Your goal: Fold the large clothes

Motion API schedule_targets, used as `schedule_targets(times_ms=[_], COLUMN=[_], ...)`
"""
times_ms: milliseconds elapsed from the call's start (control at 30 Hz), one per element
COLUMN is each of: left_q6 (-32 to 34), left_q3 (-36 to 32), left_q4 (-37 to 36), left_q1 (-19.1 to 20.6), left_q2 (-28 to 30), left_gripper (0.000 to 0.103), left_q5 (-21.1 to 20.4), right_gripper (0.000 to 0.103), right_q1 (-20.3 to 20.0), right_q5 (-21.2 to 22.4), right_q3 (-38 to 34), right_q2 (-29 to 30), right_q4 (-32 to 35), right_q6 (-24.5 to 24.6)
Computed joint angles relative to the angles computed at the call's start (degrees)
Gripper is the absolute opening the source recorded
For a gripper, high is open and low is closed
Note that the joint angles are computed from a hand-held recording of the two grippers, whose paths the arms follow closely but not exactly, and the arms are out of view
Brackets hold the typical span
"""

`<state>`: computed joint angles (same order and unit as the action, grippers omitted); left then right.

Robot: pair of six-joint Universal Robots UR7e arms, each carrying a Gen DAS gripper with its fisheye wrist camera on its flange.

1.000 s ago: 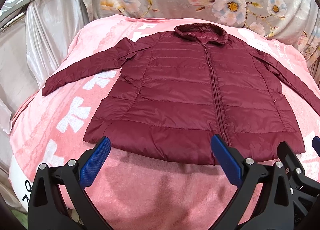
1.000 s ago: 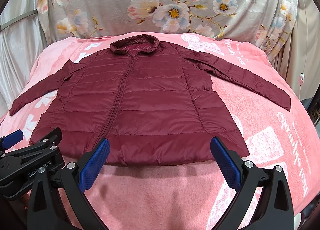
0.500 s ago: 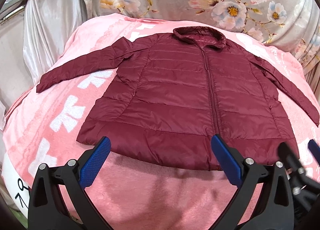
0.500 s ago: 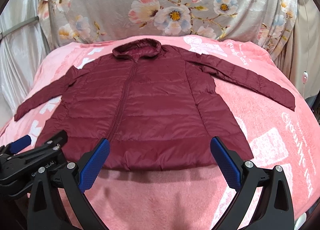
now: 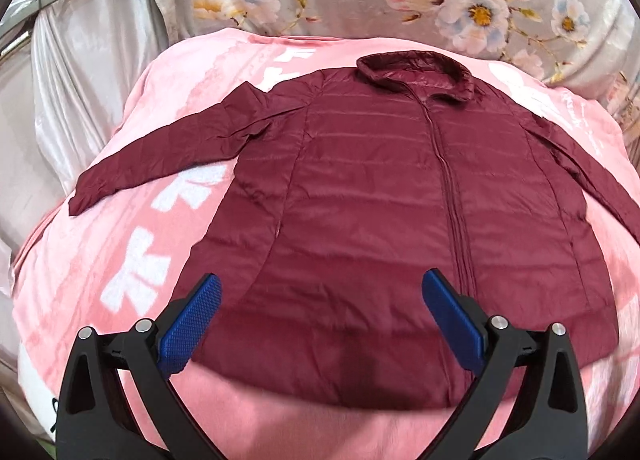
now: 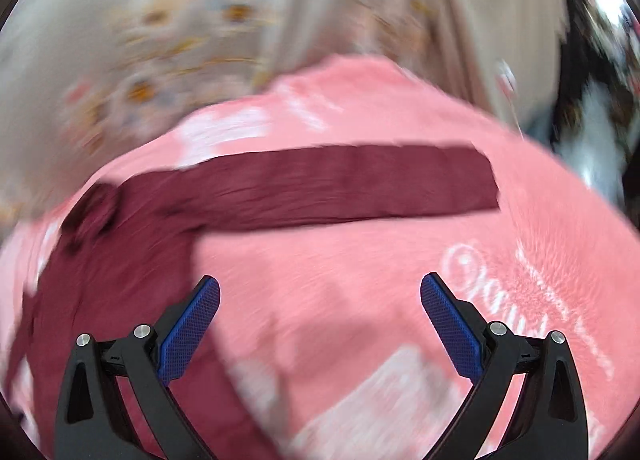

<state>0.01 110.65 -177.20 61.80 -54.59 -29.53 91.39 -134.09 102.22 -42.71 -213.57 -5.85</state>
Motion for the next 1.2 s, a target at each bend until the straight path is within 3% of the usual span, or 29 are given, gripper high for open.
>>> schedule_targets(times_ms=[100, 200, 333, 433, 533, 600, 667, 733, 800, 900, 1033, 1200], left_q6=[1.4, 3.0, 1.3, 0.6, 0.6, 0.5, -0.7, -1.7, -2.9, -3.0, -3.6, -2.2], left_q3=[-3.4, -6.4, -10.1, -11.9, -13.6, -14.3, -15.2, -15.7, -16.1, -16.6, -17.1, -17.7], left_q4=[-2.3, -4.8, -1.2, 0.1, 0.5, 0.9, 2.6, 4.1, 5.6, 6.0, 6.9, 5.4], left_q1=[1.6, 2.9, 4.8, 5.9, 6.9, 7.4, 7.9, 8.5, 8.8, 9.2, 9.4, 9.6], left_q2=[2.1, 4.2, 5.2, 5.6, 6.2, 6.5, 6.6, 6.5, 6.4, 6.5, 6.4, 6.5], left_gripper=[0.098, 0.098, 0.098, 0.098, 0.098, 0.098, 0.098, 0.098, 0.098, 0.098, 0.098, 0.098], left_q5=[0.0, 1.1, 1.3, 1.4, 1.9, 2.2, 2.5, 2.2, 1.8, 1.3, 0.5, 1.1], right_gripper=[0.098, 0.098, 0.098, 0.086, 0.063, 0.025, 0.01, 0.008, 0.007, 0.007, 0.007, 0.007], right_q1=[-4.6, -7.4, -9.7, -11.8, -12.6, -13.1, -13.4, -12.0, -8.7, -3.0, 3.8, 8.0], right_q5=[1.3, 0.6, -0.1, 2.6, 2.8, 4.3, 6.7, 6.4, 6.0, 10.1, 17.5, 25.4], right_q3=[-1.9, -5.1, -8.5, -8.3, -9.3, -9.9, -11.3, -14.1, -18.3, -24.0, -32.0, -41.0], right_q2=[-2.1, -2.2, -1.0, -1.4, -0.5, -0.8, -0.8, 0.4, 2.6, 6.4, 13.3, 21.9], right_q4=[4.4, 8.3, 9.1, 9.6, 6.1, 7.1, 8.3, 7.5, 5.5, 6.1, 13.4, 27.0], right_q6=[6.9, 10.4, 10.8, 14.0, 13.8, 15.0, 15.9, 13.5, 6.5, -4.3, -15.5, -20.0])
